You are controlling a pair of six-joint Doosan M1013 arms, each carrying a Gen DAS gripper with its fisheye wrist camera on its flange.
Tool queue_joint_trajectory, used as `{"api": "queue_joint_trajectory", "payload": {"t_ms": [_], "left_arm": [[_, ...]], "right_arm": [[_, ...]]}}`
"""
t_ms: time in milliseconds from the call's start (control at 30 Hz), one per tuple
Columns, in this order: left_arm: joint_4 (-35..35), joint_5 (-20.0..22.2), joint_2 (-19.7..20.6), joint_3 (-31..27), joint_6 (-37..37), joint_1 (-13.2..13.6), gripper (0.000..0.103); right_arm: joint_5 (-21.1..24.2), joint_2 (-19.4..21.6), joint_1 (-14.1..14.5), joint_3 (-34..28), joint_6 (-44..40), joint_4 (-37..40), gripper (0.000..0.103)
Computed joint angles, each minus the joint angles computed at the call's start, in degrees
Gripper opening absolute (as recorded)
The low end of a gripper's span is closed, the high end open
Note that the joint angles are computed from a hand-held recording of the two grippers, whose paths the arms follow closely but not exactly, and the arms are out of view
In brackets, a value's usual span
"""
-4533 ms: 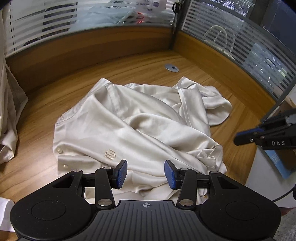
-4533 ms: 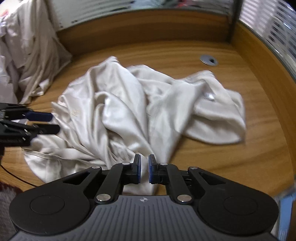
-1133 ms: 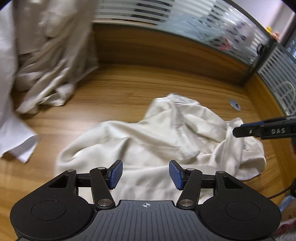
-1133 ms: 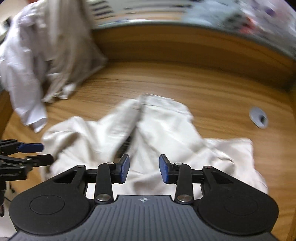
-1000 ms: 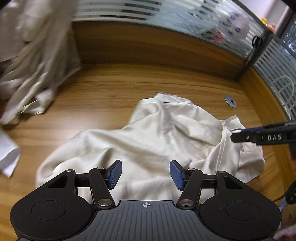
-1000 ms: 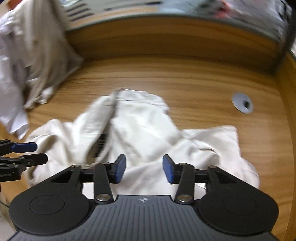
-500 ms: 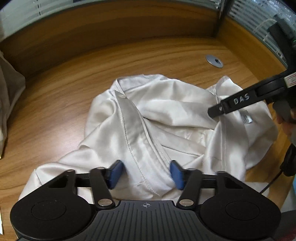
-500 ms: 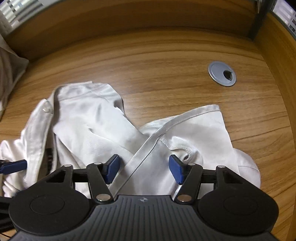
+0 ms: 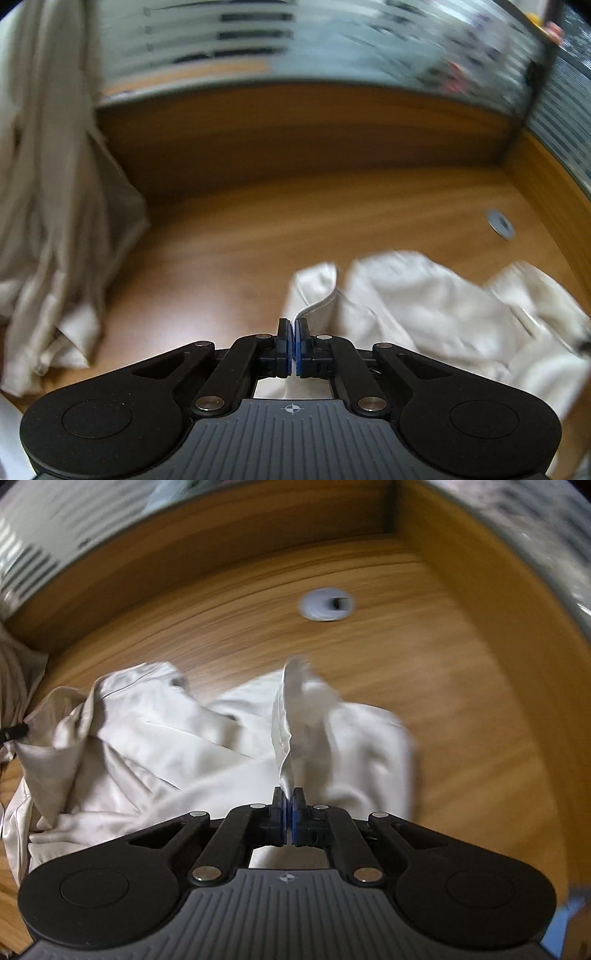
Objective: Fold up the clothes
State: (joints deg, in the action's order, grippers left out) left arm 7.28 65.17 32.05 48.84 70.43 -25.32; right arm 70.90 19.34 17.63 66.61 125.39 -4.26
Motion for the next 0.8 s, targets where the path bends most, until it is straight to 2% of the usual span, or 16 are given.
{"api": "queue_joint_trajectory", "payload": {"t_ms": [133,267,367,400,433,500,600,800], "left_arm": [[4.99,2.08,3.25,-5.68,-2.75,0.92,0.004],[4.97,5.13,6.22,-10.76,-2.39,1.66,0.005],[2.7,4.13,6.44,-11.58,-1.97,2.07,0.019],[2.03,2.82,5.97,-10.98,-1.85,2.06,0.03],[1.08,1.87,5.6,-10.56,-1.28,1.99,0.035],[-1.91,0.14,4.37,-8.96,1.7,1.69,0.036],[-6.36,-0.95,2.96,-6.95,6.31,1.08,0.037],[-12.37,-1.1,0.35,-1.34,11.57,-0.89,0.041]], "right_arm": [[0.6,-4.65,0.15,5.18,6.99,-3.77,0.003],[3.59,-7.74,0.4,9.74,12.96,-6.18,0.003],[4.94,-9.06,0.49,11.91,14.66,-6.61,0.006],[4.56,-9.43,0.85,12.47,14.8,-7.29,0.008],[3.72,-9.79,1.11,12.72,14.38,-8.02,0.012],[1.41,-10.38,1.45,13.1,12.16,-8.59,0.017],[-2.84,-10.42,1.37,12.88,6.03,-6.97,0.017],[-7.71,-6.25,0.61,8.69,-11.47,0.46,0.02]]}}
